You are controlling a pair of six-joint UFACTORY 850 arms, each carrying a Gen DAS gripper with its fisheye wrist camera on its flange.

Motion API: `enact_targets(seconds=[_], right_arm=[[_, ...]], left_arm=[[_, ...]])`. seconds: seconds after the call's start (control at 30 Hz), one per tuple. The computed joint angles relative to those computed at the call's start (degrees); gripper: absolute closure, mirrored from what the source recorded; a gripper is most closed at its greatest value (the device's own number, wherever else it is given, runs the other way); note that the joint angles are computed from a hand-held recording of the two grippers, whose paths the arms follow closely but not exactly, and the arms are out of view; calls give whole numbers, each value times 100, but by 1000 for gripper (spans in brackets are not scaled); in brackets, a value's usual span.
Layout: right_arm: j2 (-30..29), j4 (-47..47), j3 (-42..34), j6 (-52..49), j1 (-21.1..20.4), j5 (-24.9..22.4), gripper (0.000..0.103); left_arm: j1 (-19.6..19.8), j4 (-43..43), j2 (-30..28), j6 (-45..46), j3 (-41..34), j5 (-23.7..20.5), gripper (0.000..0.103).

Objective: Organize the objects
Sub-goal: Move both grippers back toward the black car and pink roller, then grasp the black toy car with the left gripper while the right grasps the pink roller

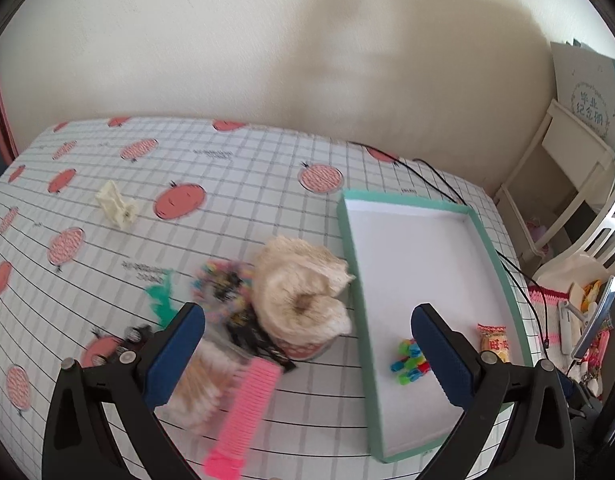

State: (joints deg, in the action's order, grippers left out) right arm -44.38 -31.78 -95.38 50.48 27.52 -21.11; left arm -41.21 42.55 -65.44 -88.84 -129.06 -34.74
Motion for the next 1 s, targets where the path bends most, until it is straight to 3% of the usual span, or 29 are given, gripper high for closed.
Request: enact_targets(seconds=[0.23, 0.53, 0.8, 0.9, 1.0], right_arm=[[-288, 365, -503, -549, 425, 30, 0], [-910, 1807, -1371, -1930, 871, -172, 0], [-1435, 2539, -2038, -2421, 1005, -601, 5], [-1549, 2804, -2166, -2478, 1003, -667, 11], [-1642, 3033, -2278, -2504, 989, -767, 18]], left_arm=[[157, 801, 890, -951, 1532, 293, 0], [445, 1445, 1648, -2369, 2971, 643, 0], [653, 1027, 1739, -2385, 3388, 902, 0], [718, 398, 1647, -1754, 3339, 1022, 0], [722, -234, 1502, -975, 3147, 786, 0]])
